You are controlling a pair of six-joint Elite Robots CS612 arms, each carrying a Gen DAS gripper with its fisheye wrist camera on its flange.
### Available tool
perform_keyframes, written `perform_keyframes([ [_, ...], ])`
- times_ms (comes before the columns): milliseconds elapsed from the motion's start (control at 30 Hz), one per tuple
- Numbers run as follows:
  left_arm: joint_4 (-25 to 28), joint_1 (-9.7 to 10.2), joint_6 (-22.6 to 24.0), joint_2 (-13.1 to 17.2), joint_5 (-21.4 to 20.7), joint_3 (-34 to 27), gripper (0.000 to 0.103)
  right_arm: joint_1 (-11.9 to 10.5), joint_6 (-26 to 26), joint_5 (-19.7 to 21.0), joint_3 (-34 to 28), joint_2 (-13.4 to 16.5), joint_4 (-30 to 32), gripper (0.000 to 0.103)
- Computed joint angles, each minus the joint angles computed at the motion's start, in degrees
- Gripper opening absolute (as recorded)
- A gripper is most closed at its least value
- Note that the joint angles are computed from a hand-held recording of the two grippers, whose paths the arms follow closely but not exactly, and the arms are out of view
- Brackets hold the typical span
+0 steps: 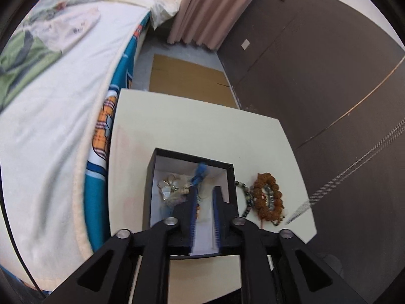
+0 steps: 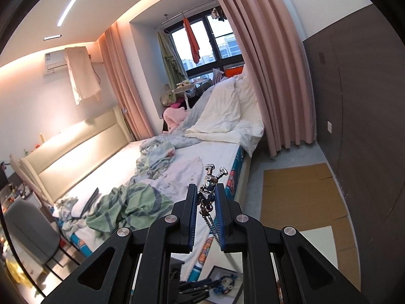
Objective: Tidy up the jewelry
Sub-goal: 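Lower the silver chain pendant into the black box and release it with the right gripper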
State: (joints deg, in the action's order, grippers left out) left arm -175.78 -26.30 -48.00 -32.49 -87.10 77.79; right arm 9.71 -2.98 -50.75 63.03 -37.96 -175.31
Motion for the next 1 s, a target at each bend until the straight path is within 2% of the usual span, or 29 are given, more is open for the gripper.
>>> perform_keyframes([
  [33, -1.10, -0.01, -0.31, -0.24, 0.38, 0.67, 0.039, 0.09, -0.14, 0.07, -0.02, 0.06, -0.04, 0.015],
  [67, -2.01, -0.11, -0.52, -0.57, 1.41, 1.37, 0.061, 0.21, -0.28, 0.21, -0.11, 0.12, 0.08, 0.015],
  [100, -3.21, -0.32, -0.78, -1.00, 2.99, 2.29, 0.072, 0.29, -0.41, 0.43, -0.12, 0.16, 0.19, 0.015],
  [133, -4.96, -0.54, -1.07, -1.58, 4.73, 3.53, 0.073, 0.35, -0.68, 0.76, -0.34, 0.33, 0.59, 0.015],
  [233, -7.58, -0.47, -2.34, -3.00, 6.28, 6.16, 0.073, 0.97, -1.86, 1.24, -1.08, 0.87, 2.34, 0.015],
  [500, -9.69, -0.54, -4.84, -5.75, 11.05, 11.55, 0.073, 2.11, -3.70, 1.47, -2.29, 2.28, 6.68, 0.015],
  [800, -10.40, -0.48, -5.66, -6.04, 11.34, 12.82, 0.073, 2.19, -4.01, 0.75, -2.14, 2.80, 7.91, 0.015],
  [1000, -10.20, -0.56, -5.12, -6.02, 11.24, 12.92, 0.073, 1.87, -4.51, -0.06, -2.40, 4.32, 12.17, 0.015],
])
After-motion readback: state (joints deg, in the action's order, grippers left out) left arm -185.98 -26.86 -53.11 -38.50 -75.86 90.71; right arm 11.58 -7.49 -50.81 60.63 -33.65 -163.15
